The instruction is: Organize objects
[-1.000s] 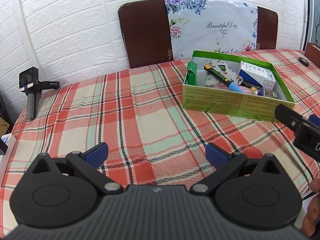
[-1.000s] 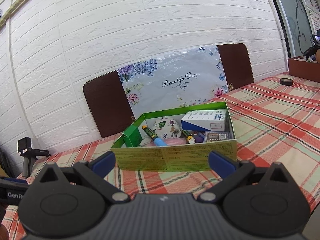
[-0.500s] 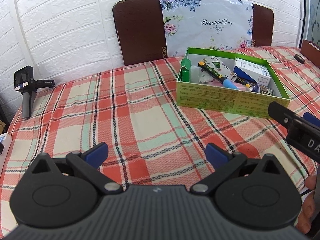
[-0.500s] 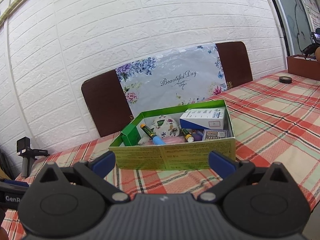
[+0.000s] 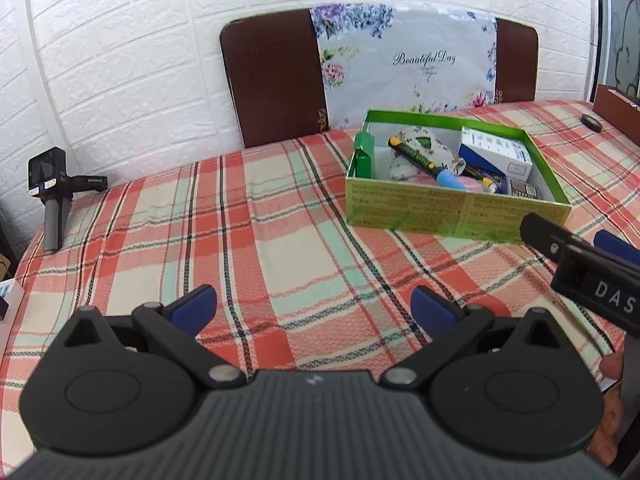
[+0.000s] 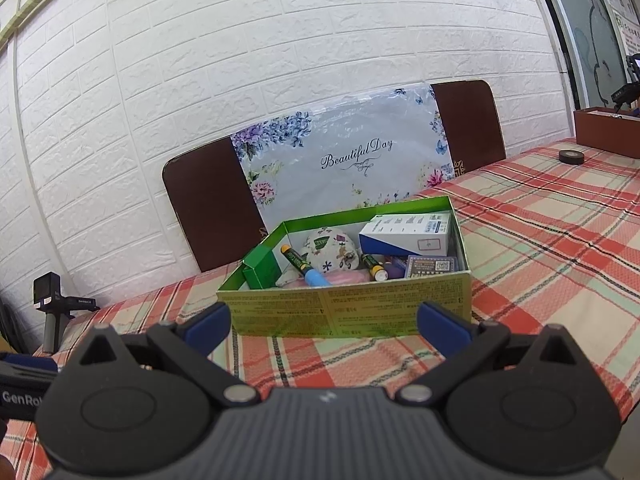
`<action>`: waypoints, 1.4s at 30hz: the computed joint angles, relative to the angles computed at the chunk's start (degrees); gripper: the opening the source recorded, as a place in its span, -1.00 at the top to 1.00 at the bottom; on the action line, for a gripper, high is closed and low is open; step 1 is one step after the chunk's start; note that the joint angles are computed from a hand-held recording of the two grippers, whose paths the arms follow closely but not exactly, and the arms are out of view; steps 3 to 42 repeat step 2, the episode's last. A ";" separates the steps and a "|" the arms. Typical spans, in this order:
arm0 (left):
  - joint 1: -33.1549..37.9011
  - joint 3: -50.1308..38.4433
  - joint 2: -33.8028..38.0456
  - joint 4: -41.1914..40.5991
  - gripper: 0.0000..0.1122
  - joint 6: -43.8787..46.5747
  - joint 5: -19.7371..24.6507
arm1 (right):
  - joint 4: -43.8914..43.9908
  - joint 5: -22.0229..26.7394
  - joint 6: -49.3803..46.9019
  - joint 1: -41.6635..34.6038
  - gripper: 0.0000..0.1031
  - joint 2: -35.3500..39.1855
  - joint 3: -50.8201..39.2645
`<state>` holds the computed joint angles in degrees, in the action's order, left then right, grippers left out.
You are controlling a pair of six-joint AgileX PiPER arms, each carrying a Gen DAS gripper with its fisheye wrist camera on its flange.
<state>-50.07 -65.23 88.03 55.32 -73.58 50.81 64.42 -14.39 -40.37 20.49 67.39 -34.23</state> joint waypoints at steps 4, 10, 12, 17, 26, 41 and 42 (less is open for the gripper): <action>0.31 0.13 -0.37 0.17 -0.84 -0.19 -0.64 | 0.19 0.09 -0.22 0.04 -1.00 0.05 -0.01; 0.31 0.13 -0.37 0.17 -0.84 -0.19 -0.64 | 0.19 0.09 -0.22 0.04 -1.00 0.05 -0.01; 0.31 0.13 -0.37 0.17 -0.84 -0.19 -0.64 | 0.19 0.09 -0.22 0.04 -1.00 0.05 -0.01; 0.31 0.13 -0.37 0.17 -0.84 -0.19 -0.64 | 0.19 0.09 -0.22 0.04 -1.00 0.05 -0.01; 0.31 0.13 -0.37 0.17 -0.84 -0.19 -0.64 | 0.19 0.09 -0.22 0.04 -1.00 0.05 -0.01; 0.31 0.13 -0.37 0.17 -0.84 -0.19 -0.64 | 0.19 0.09 -0.22 0.04 -1.00 0.05 -0.01; 0.31 0.13 -0.37 0.17 -0.84 -0.19 -0.64 | 0.19 0.09 -0.22 0.04 -1.00 0.05 -0.01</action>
